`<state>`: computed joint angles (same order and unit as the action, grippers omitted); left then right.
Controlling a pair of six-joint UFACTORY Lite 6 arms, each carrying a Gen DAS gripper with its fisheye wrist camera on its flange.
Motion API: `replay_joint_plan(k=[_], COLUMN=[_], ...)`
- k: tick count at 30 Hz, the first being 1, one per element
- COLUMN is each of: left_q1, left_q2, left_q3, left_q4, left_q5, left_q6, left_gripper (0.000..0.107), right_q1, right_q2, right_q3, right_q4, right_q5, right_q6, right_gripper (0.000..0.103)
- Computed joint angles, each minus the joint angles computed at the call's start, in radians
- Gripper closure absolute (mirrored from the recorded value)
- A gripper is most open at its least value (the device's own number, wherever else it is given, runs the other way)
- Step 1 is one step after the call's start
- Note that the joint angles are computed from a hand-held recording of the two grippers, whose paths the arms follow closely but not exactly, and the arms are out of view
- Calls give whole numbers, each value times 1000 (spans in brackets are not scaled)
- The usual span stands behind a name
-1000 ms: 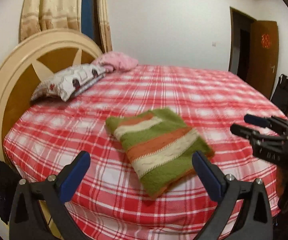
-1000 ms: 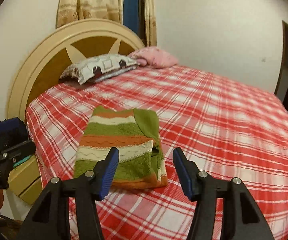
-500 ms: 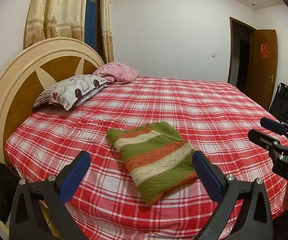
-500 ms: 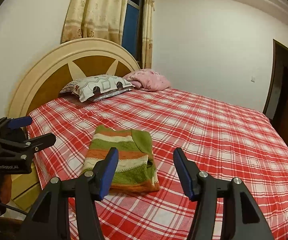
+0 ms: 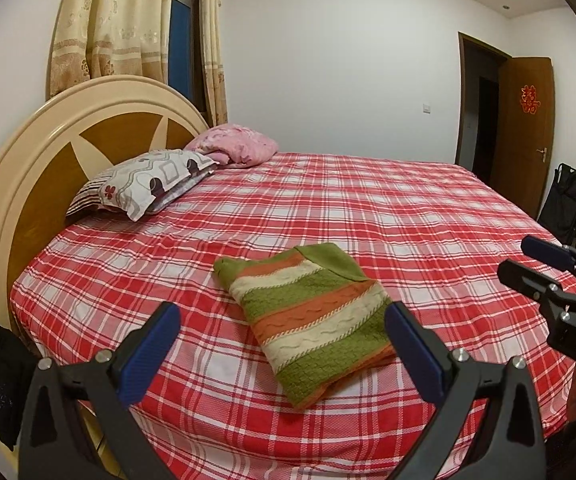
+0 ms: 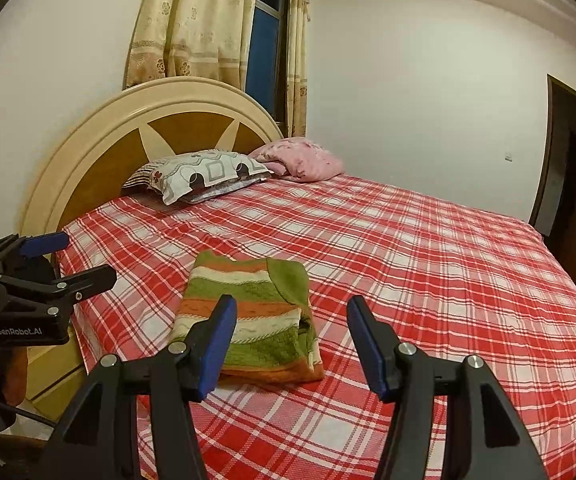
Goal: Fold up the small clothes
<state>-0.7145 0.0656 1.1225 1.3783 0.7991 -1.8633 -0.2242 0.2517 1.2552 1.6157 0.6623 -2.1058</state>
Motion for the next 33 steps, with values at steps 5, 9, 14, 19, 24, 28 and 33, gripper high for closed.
replay_joint_plan(k=[5,9,14,19,24,28,33], left_q1=[1,9,10,22,18,11,8], left_q2=[1,-4,-4,-4,-12,-31,-52], left_q3=[2,-1,-1,5,3,-7,-20], left_q4=[-7,-10,-10,-18,1,27,58], left_q5=[-2,-11,-11,-40,-23,-3,17], left_q6=[9,20,26,51,39,22,-3], left_gripper=[4,4,4,4,4,4,4], right_q1=[5,5,1,-11,-18,-22,-28], right_q2=[5,5,0,-7,-9,-11,-26], right_q3=[6,7,-3,-12,-18,-21,-40], right_q4=[1,10,38,59,86,91,112], right_q5=[-6,-8,8,26,34,41,61], right_q6=[6,1,-19,-32,-51,-56,-79], right_gripper=[44,41,33,33,33,33,33])
